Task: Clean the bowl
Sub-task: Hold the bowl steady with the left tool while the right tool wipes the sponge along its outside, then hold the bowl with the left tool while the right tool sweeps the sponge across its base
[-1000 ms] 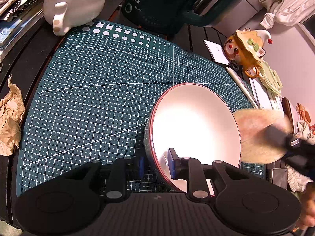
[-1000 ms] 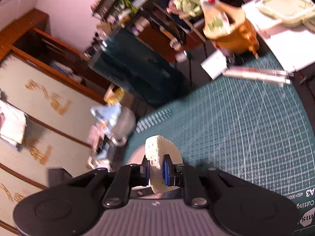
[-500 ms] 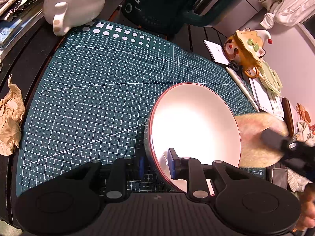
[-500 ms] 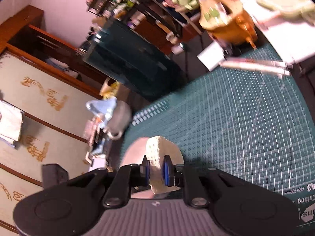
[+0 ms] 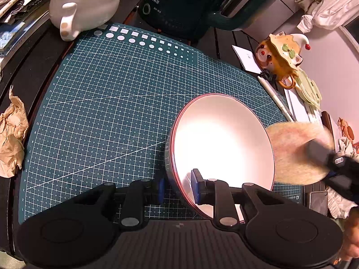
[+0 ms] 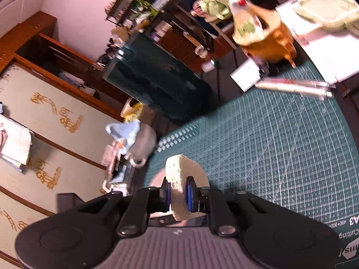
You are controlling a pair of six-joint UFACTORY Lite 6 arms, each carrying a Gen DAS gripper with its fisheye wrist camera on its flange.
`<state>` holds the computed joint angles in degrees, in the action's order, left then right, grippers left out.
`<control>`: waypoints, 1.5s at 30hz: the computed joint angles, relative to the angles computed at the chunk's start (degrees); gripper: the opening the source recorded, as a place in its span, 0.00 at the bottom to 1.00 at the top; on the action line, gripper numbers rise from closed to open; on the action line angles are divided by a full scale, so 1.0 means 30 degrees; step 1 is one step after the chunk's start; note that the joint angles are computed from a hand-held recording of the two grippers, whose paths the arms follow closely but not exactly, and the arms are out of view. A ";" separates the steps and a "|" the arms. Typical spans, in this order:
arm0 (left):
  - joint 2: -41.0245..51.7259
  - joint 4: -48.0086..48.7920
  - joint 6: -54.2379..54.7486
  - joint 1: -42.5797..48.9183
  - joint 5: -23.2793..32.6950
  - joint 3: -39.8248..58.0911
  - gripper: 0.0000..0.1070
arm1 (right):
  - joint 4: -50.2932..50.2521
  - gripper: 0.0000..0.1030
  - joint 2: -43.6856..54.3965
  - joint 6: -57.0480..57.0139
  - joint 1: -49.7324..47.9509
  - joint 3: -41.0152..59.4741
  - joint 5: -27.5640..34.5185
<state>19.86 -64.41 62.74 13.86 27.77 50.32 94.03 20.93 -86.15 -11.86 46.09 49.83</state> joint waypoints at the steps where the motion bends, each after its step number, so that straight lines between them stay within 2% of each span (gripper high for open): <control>1: 0.0016 0.0009 0.0034 0.0046 0.0023 0.0008 0.21 | -0.0211 0.13 0.0239 0.0281 0.0192 0.0173 -0.0315; 8: 0.0155 0.0437 -0.0090 0.0333 0.0238 0.0233 0.21 | 0.0529 0.13 -0.0218 -0.0319 -0.0423 -0.0099 0.0650; 12: 0.0282 0.0417 -0.0144 0.0440 0.0362 0.0345 0.21 | -0.0097 0.13 0.0216 -0.0130 0.0262 0.0012 -0.0269; 22: 0.0807 -0.2346 0.2252 0.0428 -0.0254 0.0703 0.21 | -0.1102 0.13 -0.0607 -0.0001 -0.0051 -0.0965 0.0213; 30: -0.0638 -0.0947 0.0514 0.1324 0.0507 0.0130 0.21 | -0.0419 0.13 -0.0868 -0.0164 -0.0843 -0.0865 0.0595; 35: -0.0470 0.0485 -0.0811 0.0760 0.0216 -0.0148 0.21 | -0.0114 0.13 -0.0637 -0.0337 -0.0494 -0.0604 0.0526; 39: -0.0453 0.0130 -0.0304 0.0407 -0.0222 -0.0391 0.22 | 0.0153 0.14 -0.0222 -0.0430 -0.0163 -0.0377 0.0313; 45: -0.0354 -0.0392 0.0392 0.0713 0.0073 -0.0471 0.22 | 0.0489 0.14 0.0173 -0.0487 0.0490 -0.0173 -0.0772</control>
